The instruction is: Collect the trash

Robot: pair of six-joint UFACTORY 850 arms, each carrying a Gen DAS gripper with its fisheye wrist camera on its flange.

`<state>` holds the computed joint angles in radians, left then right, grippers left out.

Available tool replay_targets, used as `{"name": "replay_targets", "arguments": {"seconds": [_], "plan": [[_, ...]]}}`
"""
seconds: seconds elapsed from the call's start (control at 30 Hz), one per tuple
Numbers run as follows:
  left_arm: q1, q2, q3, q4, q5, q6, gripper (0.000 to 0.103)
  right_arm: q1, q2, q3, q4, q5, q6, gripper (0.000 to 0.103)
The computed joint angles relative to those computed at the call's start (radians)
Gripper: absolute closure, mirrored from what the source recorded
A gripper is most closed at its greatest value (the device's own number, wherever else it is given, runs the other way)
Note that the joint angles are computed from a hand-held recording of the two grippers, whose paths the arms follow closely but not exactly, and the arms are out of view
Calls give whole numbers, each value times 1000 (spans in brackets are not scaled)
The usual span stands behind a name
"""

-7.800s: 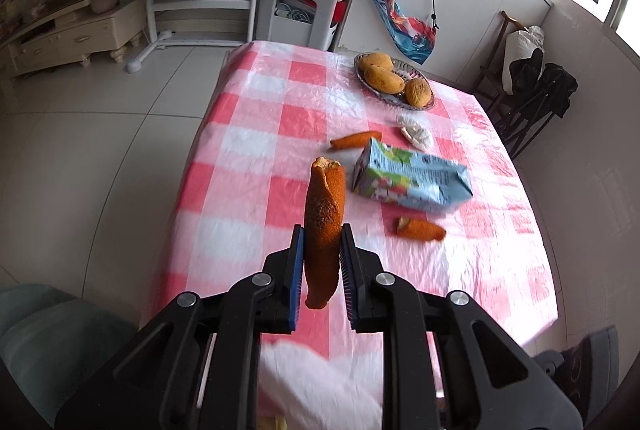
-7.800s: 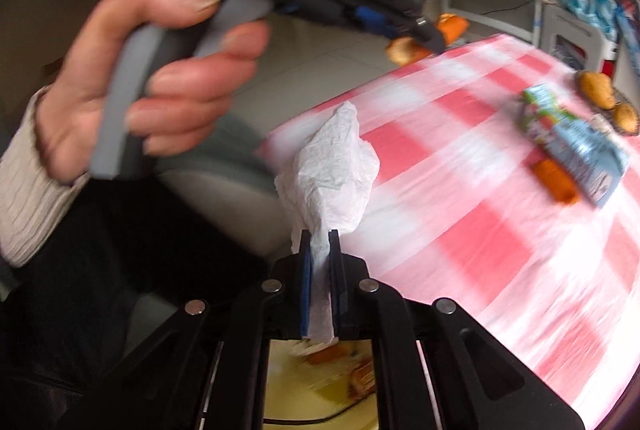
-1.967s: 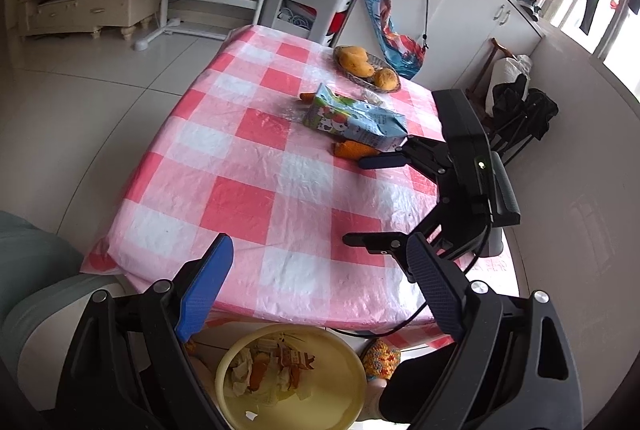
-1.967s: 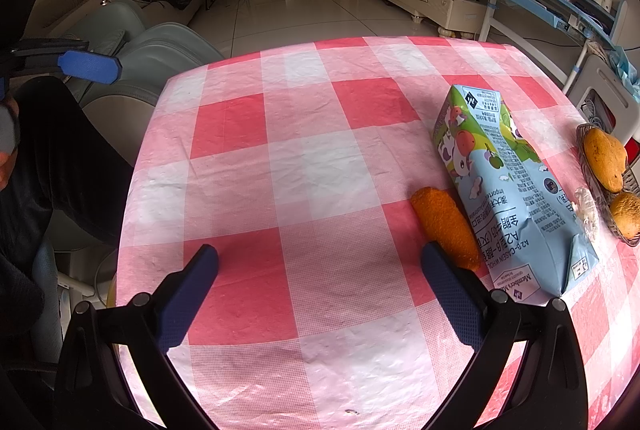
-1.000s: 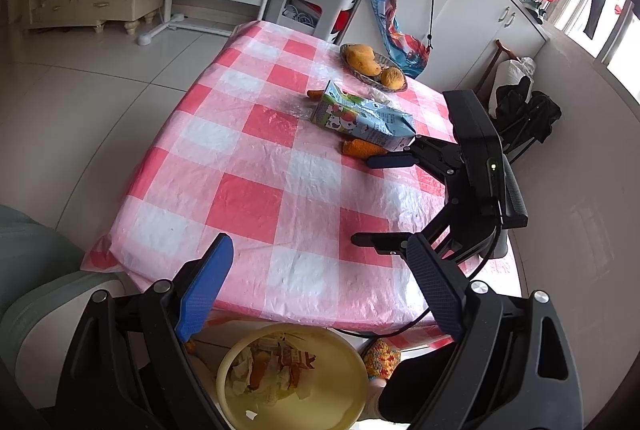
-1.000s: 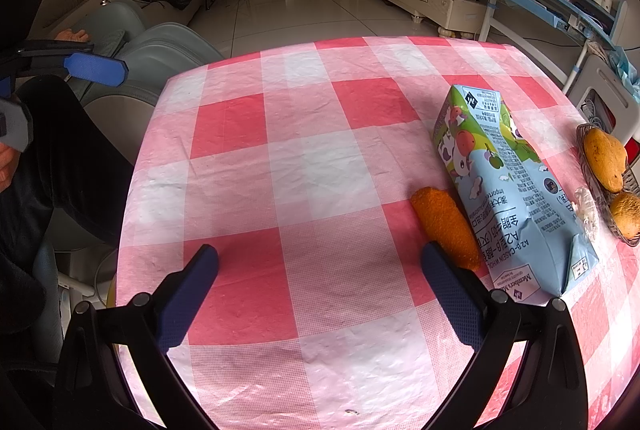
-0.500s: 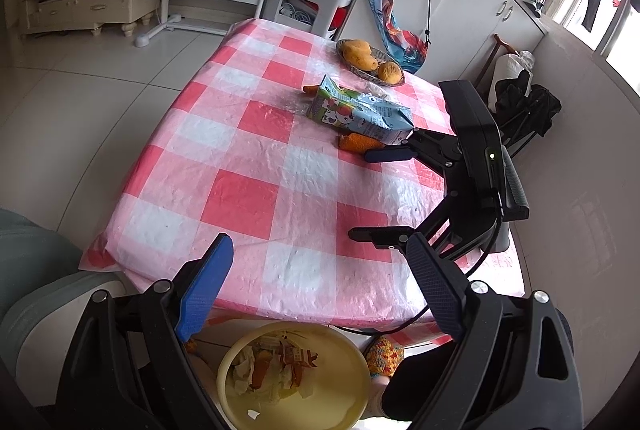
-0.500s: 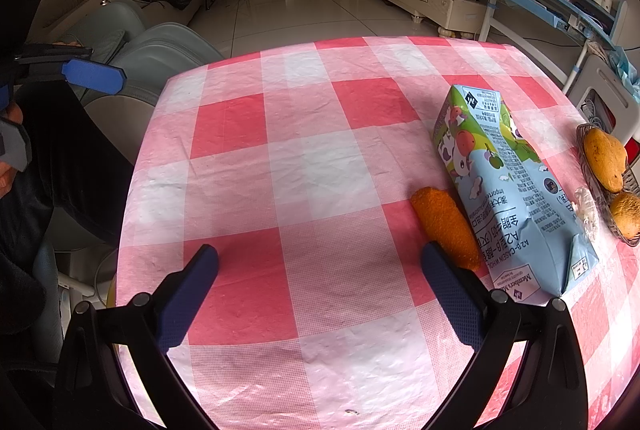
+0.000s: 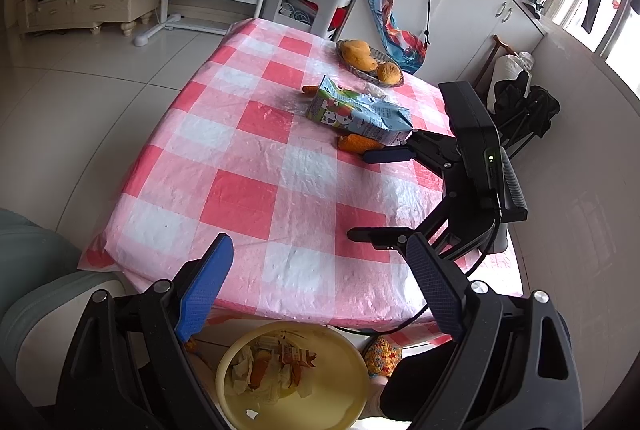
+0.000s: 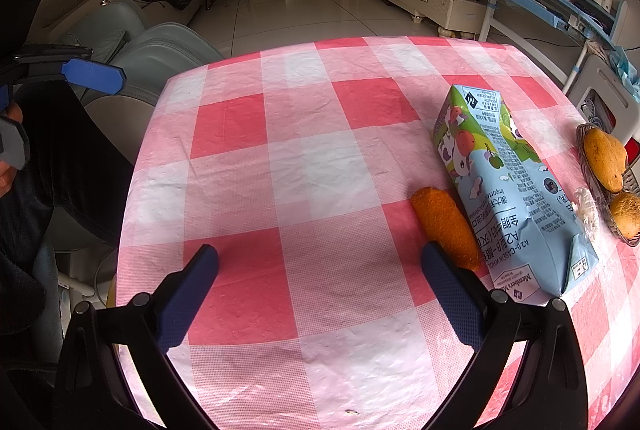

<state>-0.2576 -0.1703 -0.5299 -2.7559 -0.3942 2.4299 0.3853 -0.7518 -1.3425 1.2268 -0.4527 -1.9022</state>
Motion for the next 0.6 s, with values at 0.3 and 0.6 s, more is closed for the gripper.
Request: {"name": "replay_targets", "arguments": {"seconds": [0.3, 0.6], "plan": [[-2, 0, 0, 3, 2, -1, 18, 0, -1, -1, 0, 0, 0, 6], [-2, -3, 0, 4, 0, 1, 18, 0, -3, -4, 0, 0, 0, 6]]}}
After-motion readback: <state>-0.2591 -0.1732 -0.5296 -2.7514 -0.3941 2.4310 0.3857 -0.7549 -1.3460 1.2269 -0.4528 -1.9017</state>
